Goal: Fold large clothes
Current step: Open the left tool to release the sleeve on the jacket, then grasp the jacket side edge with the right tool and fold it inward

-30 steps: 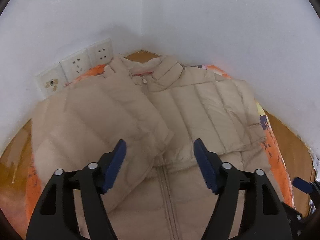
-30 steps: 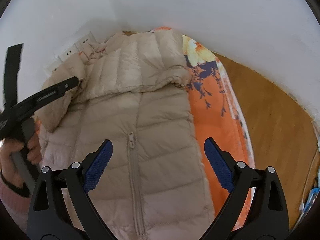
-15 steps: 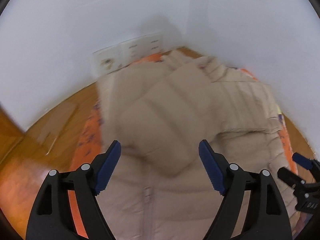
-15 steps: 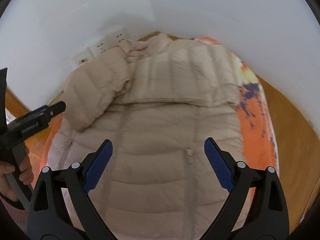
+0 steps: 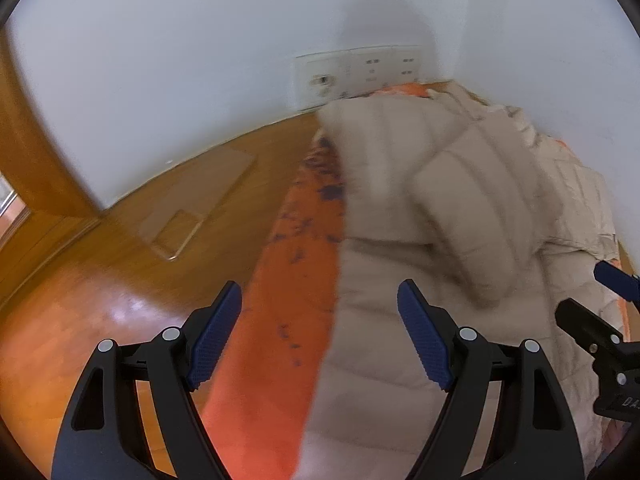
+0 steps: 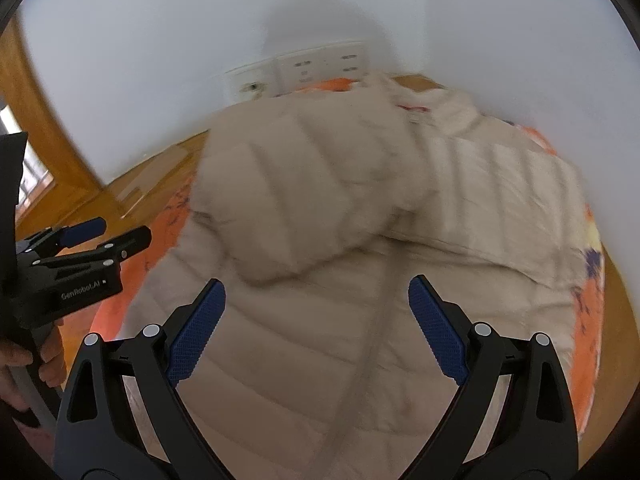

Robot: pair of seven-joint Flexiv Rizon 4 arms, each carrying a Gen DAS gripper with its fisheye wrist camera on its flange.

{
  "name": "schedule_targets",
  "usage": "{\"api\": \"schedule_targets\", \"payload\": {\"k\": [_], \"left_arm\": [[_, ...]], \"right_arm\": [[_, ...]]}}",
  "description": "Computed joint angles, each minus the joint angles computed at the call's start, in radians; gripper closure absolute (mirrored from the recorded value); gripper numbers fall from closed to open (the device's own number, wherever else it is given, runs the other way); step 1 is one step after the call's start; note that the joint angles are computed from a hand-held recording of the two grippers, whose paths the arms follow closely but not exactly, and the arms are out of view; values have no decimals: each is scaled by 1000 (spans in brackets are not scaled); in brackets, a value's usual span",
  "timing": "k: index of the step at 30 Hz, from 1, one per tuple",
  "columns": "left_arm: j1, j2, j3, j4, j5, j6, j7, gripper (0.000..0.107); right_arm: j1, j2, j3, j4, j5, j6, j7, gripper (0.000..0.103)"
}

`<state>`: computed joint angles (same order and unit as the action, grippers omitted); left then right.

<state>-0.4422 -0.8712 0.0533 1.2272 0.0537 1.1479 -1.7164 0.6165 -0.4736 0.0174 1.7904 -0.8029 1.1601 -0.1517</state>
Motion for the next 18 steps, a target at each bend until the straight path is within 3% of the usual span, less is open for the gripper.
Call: {"api": "schedule_targets", "payload": {"k": [13, 15, 18], "left_arm": [[40, -5, -2, 28, -16, 20, 5, 29], [42, -7, -4, 28, -18, 23, 10, 29], [44, -9, -8, 26, -22, 26, 20, 29]], "right_arm": [[33, -196, 0, -219, 142, -63, -187, 12], [38, -208, -6, -230, 160, -77, -195, 19], [49, -213, -26, -227, 161, -84, -184, 39]]}}
